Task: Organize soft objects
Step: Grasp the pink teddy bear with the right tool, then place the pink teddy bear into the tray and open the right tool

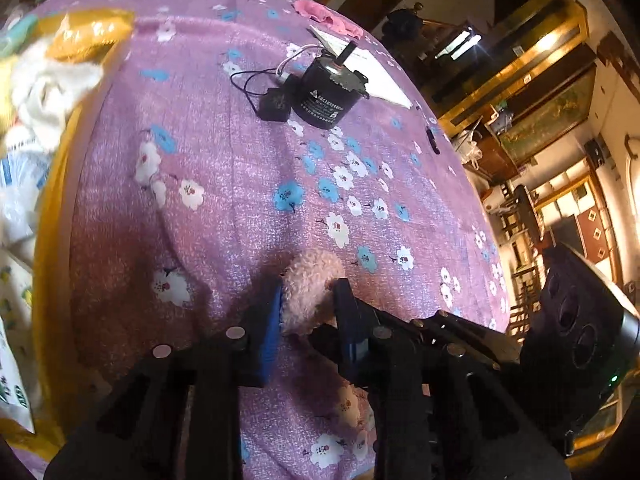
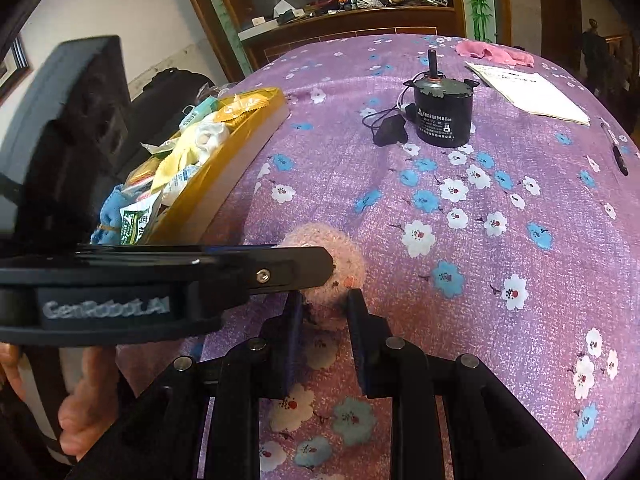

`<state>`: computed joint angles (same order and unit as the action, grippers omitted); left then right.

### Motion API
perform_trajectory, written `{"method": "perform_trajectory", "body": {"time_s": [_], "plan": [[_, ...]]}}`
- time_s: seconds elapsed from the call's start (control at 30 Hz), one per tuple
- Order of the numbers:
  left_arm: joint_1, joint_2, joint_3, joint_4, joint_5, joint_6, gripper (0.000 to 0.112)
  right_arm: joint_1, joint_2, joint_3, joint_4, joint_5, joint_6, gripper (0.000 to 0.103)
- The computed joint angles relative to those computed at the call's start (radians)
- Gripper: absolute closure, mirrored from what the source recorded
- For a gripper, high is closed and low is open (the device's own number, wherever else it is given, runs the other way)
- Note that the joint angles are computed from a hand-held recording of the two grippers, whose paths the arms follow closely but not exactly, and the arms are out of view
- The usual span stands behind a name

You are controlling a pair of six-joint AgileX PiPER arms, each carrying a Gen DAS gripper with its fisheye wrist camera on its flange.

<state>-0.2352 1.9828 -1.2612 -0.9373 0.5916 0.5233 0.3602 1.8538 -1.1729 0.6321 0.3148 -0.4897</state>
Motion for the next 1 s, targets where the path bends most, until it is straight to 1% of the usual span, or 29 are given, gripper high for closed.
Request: {"method": "perform_trajectory", "body": {"time_s": [0.13, 0.2, 0.27, 0.33, 0.4, 0.5, 0.57, 0.73, 0.9, 1.0], "plan": [[-0.006, -0.052, 0.045, 0.018, -0.031, -0.01, 0.09, 0.008, 0.009, -0.005, 0.023, -0.009, -0.014, 0.081], [0.003, -0.088, 0.079, 0.002, -0.046, 0.007, 0.09, 0.016, -0.001, -0.003, 0.036, -0.008, -0.029, 0.082], [0.029, -0.125, 0.113, -0.025, -0.043, 0.03, 0.09, 0.03, -0.018, 0.006, 0.074, -0.017, -0.071, 0.081], [0.059, -0.171, 0.15, -0.035, -0.046, 0.044, 0.09, 0.038, -0.018, -0.005, 0.111, -0.007, -0.11, 0.081], [0.097, -0.217, 0.187, -0.05, -0.046, 0.065, 0.09, 0.059, -0.011, -0.035, 0.074, 0.004, -0.074, 0.081], [0.154, -0.268, 0.222, -0.054, -0.044, 0.077, 0.09, 0.093, 0.006, -0.089, 0.058, 0.022, -0.069, 0.081], [0.201, -0.297, 0.24, -0.061, -0.037, 0.095, 0.09, 0.12, 0.031, -0.143, 0.029, 0.039, -0.043, 0.081], [0.306, -0.319, 0.257, -0.107, -0.023, 0.152, 0.09, 0.175, 0.117, -0.31, -0.082, 0.08, 0.049, 0.081], [0.38, -0.294, 0.228, -0.106, -0.017, 0.165, 0.09, 0.194, 0.252, -0.523, -0.156, 0.156, 0.12, 0.082], [0.417, -0.267, 0.203, -0.137, 0.008, 0.192, 0.09, 0.21, 0.335, -0.662, -0.248, 0.209, 0.206, 0.083]]}}
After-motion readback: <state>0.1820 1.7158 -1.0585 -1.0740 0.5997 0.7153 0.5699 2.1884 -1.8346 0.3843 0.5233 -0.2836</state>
